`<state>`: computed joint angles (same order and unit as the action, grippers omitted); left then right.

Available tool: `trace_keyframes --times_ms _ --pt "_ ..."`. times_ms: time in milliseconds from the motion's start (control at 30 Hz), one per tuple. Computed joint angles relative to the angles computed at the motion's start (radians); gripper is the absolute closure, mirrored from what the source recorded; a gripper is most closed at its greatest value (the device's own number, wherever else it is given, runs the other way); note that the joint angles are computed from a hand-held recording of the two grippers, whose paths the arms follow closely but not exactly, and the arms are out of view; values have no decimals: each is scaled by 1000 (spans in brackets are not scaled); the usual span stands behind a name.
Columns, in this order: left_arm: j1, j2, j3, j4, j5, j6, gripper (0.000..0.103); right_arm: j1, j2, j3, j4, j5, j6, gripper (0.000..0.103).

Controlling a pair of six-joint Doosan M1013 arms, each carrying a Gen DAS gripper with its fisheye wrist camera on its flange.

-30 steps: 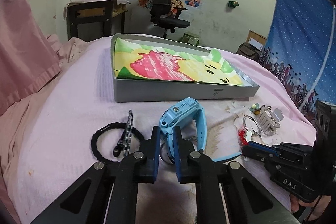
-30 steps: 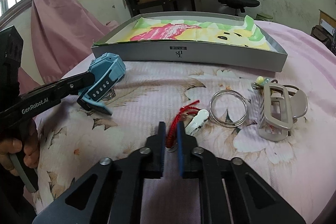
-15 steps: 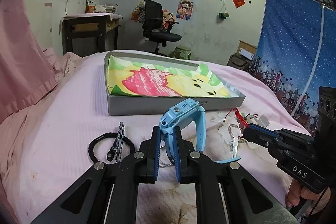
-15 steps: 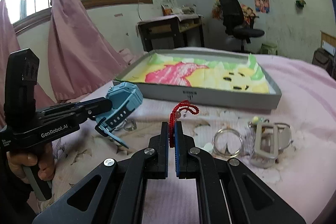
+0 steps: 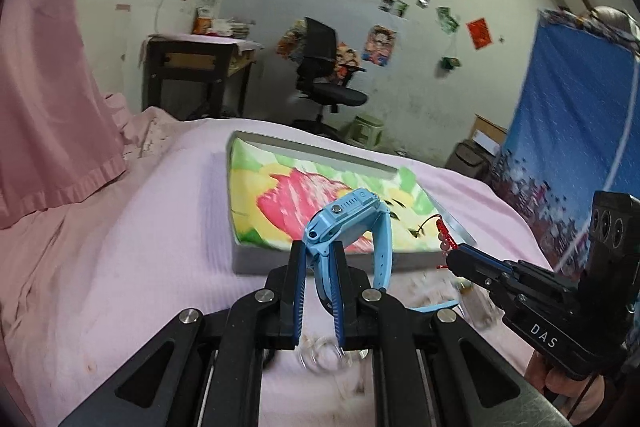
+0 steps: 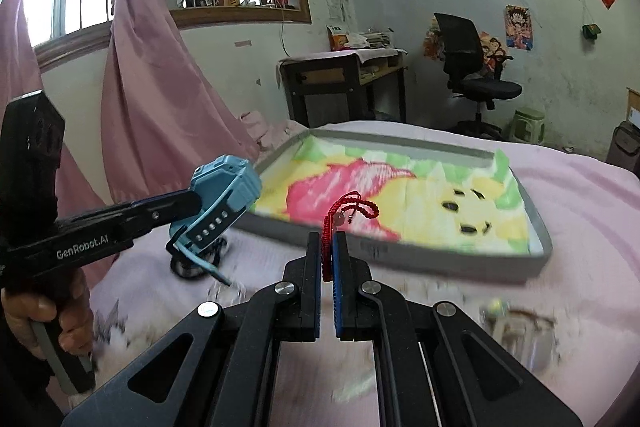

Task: Organize jewelry
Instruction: 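Carry the watch into the tray with the left gripper while the right gripper carries the red charm there, then open both grippers over the tray and lift them away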

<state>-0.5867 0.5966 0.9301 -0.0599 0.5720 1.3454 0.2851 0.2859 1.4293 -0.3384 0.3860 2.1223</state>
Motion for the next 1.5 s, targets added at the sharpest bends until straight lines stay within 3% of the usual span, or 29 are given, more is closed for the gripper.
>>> trace_keyframes --times_ms 233,300,433,567,700,900,1033,1133,1167,1233,1300,1367,1433,1500 --pt "8 130 -241 57 212 -125 92 -41 86 -126 245 71 -191 98" --pt "5 158 -293 85 261 -145 92 -50 108 -155 292 107 -202 98" --pt "-4 242 -450 134 431 -176 91 -65 148 -205 348 195 -209 98" --pt "-7 282 -528 145 492 -174 94 -78 169 -224 414 238 -232 98" --pt "-9 282 -531 147 495 -160 94 -79 175 -226 415 247 -235 98" --pt "-7 249 -464 140 436 -158 94 -84 168 -209 418 226 -217 97" --pt "-8 199 -368 132 346 -147 91 -83 139 -165 373 182 -157 94" --pt "-11 153 -280 129 261 -141 87 -76 102 -114 276 117 -52 73" --pt "-13 139 -254 137 236 -143 84 -72 89 -96 233 96 -7 65" --pt "-17 106 -190 141 171 -144 78 -67 65 -64 151 60 79 59" --pt "-21 76 -135 155 111 -153 59 -62 42 -36 76 36 153 53" --pt "-31 35 -58 209 19 -194 46 -51 16 -2 -58 11 282 46" --pt "-38 8 -8 267 -40 -235 44 -41 -4 25 -182 -1 405 41" --pt "-44 -13 25 302 -76 -258 34 -26 -27 52 -335 6 557 34"
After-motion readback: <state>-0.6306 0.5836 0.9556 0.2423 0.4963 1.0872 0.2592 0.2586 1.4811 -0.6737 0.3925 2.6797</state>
